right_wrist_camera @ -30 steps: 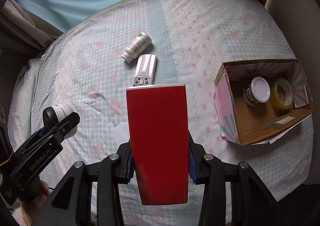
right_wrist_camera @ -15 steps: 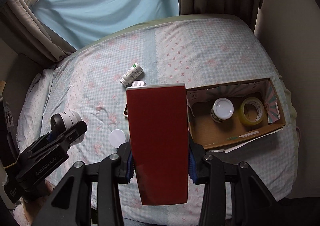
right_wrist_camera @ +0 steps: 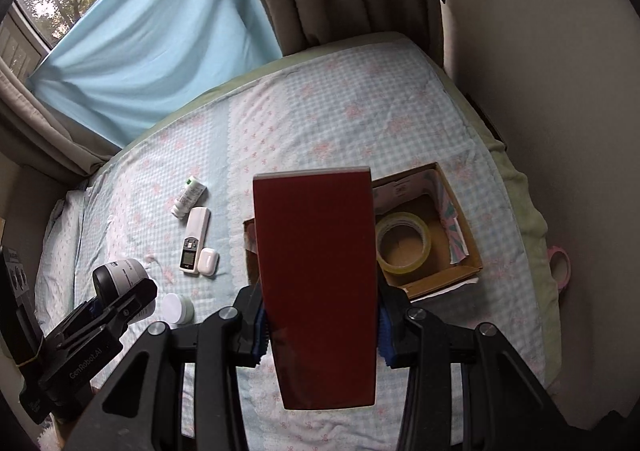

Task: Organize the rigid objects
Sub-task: 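Carry the black jar and red box with both tools over the cardboard box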

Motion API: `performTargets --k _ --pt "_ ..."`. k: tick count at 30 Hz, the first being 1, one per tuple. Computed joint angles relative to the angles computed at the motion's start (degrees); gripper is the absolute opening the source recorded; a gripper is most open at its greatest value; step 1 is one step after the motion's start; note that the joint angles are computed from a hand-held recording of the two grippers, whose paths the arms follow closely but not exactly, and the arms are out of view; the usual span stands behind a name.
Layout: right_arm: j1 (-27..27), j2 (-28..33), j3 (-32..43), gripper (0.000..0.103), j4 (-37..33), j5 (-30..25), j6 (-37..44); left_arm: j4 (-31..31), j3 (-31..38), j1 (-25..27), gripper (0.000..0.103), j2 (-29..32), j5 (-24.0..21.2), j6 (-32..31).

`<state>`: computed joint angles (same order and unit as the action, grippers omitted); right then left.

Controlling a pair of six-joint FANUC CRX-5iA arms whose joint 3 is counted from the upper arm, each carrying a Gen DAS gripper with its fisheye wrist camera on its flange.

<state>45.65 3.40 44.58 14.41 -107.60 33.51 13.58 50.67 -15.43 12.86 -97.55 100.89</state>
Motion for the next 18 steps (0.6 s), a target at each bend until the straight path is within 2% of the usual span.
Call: performTargets --k 9,18 --pt "-13.2 -3.5 -8.7 0.039 -11.9 4.4 6.2 -4.5 2.3 -6.2 0.053 6.5 -1.3 4.2" --pt "-20.4 -0.3 -11.7 0.039 -22.8 7.2 12.2 -7.2 2.1 -8.4 0.053 11.9 -3.8 4.9"
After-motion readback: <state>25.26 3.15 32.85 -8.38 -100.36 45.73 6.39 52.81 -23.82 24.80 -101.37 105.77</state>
